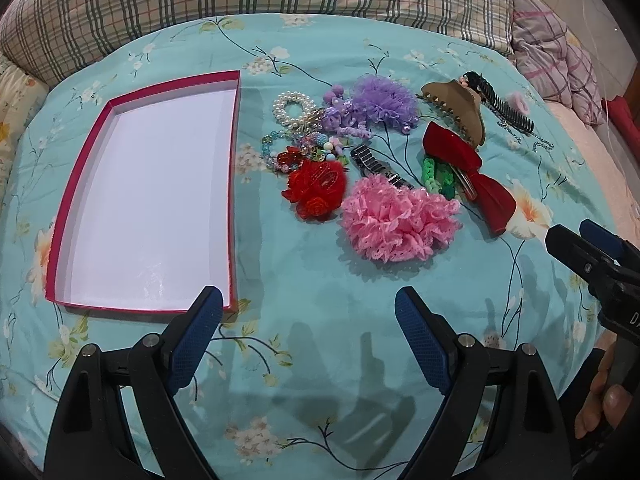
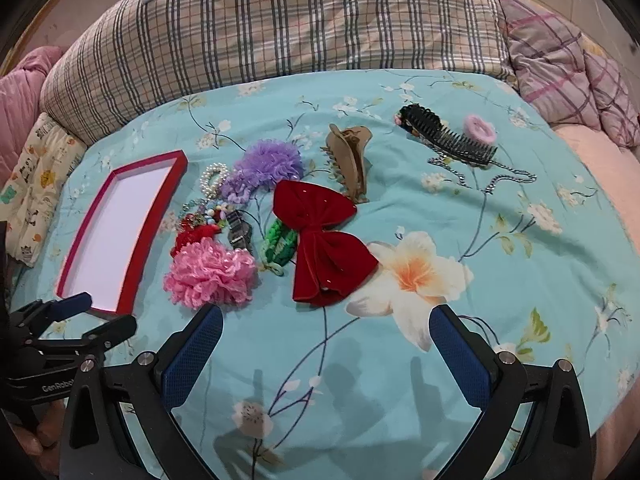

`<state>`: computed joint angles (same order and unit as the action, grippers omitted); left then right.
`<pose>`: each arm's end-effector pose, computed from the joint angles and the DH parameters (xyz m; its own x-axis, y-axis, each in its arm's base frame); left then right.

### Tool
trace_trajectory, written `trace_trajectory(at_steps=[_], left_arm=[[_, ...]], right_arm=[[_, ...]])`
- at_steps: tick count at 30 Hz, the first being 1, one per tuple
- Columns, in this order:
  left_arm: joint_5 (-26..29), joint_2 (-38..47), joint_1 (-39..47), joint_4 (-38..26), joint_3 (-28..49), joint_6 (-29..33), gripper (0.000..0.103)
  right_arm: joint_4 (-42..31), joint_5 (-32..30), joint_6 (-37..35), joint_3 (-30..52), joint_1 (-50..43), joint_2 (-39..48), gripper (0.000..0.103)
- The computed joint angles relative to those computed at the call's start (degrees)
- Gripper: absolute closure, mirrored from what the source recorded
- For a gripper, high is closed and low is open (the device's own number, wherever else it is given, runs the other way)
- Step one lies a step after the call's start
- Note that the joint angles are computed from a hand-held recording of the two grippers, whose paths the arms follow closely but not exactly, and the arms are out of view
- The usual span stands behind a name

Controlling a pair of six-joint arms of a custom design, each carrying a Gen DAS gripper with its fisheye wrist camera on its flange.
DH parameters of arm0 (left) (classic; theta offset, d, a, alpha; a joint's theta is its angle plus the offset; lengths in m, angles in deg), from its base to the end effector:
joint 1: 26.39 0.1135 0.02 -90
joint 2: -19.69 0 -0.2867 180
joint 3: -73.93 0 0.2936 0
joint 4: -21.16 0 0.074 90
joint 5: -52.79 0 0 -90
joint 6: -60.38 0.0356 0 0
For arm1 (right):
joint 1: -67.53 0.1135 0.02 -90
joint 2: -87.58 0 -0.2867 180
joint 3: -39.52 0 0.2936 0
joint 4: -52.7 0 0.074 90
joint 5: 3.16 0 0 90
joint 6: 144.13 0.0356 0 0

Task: Organize jewelry
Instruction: 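Move both tools toward the pink scrunchie and red velvet bow, then grasp the pink ruffled scrunchie with left tool while right tool grasps the red velvet bow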

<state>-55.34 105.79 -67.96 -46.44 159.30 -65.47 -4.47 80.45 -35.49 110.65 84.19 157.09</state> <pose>0.2572 -0.2133 0.2956 -0.8825 0.0388 -0.4687 0.0343 0.9992 0.0181 0.2623 0.0826 0.3002 -0.8589 0.0745 -0.5067 -0.0746 0.9606 0.2678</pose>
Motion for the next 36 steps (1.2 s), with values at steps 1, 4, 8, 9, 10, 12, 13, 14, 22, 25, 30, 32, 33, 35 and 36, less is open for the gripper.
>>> trace_trajectory(at_steps=[1,4,8,9,10,12,13,14,22,25,30,32,33,35,36], left_arm=[[0.00,0.37,0.04,-0.20,0.35,0.14,0.014],[1.00,0.66,0.38,0.12,0.49,0.23,0.014],[2.49,0.47,1.18,3.39,-0.35,0.72,0.014],[3.05,0.55,1.35,3.76,-0.33,0.75,0.014],[3.94,0.82,1.66,3.69,-0.06,0.79,0.014],[5.98,0.79,2.31,6.21,-0.53,1.33,0.014],[6.91,0.81,2.56,7.48,-0.74,1.52,0.014],[8.64,0.98,2.97,8.74,-0.88,1.61,0.014],[18.85,4.31,6.55,16.32,-0.68,1.79,0.014],[20.63,6.60,6.99,16.27,0.54,2.94,0.014],[23.57,9.09,7.57,16.59,1.00,4.35,0.045],[24.94,9.16,7.80,17.25,0.42,4.81,0.065],[25.03,9.04,7.82,17.43,0.22,4.97,0.069],[24.77,8.60,7.66,17.82,-0.35,5.62,0.083],[24.76,8.11,7.61,18.12,-0.78,5.91,0.084]], right_arm=[[0.19,-0.07,-0.08,0.09,-0.11,0.18,0.000],[0.75,-0.40,-0.35,0.50,-0.55,0.87,0.000],[2.69,-4.21,-0.67,0.41,-2.35,1.91,0.001],[3.30,-5.21,-0.78,0.36,-2.80,2.29,0.001],[3.81,-5.69,-0.93,0.40,-3.04,2.75,0.001],[4.65,-6.07,-1.39,0.73,-3.23,3.88,0.004],[5.31,-6.45,-1.76,0.94,-3.49,4.71,0.007],[5.85,-6.99,-2.02,1.09,-3.80,5.42,0.011],[8.56,-11.83,-4.91,3.12,-6.41,12.84,0.028],[9.03,-13.42,-5.85,3.88,-6.87,15.34,0.031],[8.94,-14.81,-6.63,4.74,-7.44,18.73,0.048],[9.15,-14.98,-6.78,4.26,-7.53,18.71,0.055],[9.33,-15.44,-6.75,3.96,-7.71,18.57,0.055],[9.60,-15.64,-6.89,3.78,-7.69,18.59,0.064],[9.52,-15.55,-7.06,3.65,-7.46,18.49,0.066]])
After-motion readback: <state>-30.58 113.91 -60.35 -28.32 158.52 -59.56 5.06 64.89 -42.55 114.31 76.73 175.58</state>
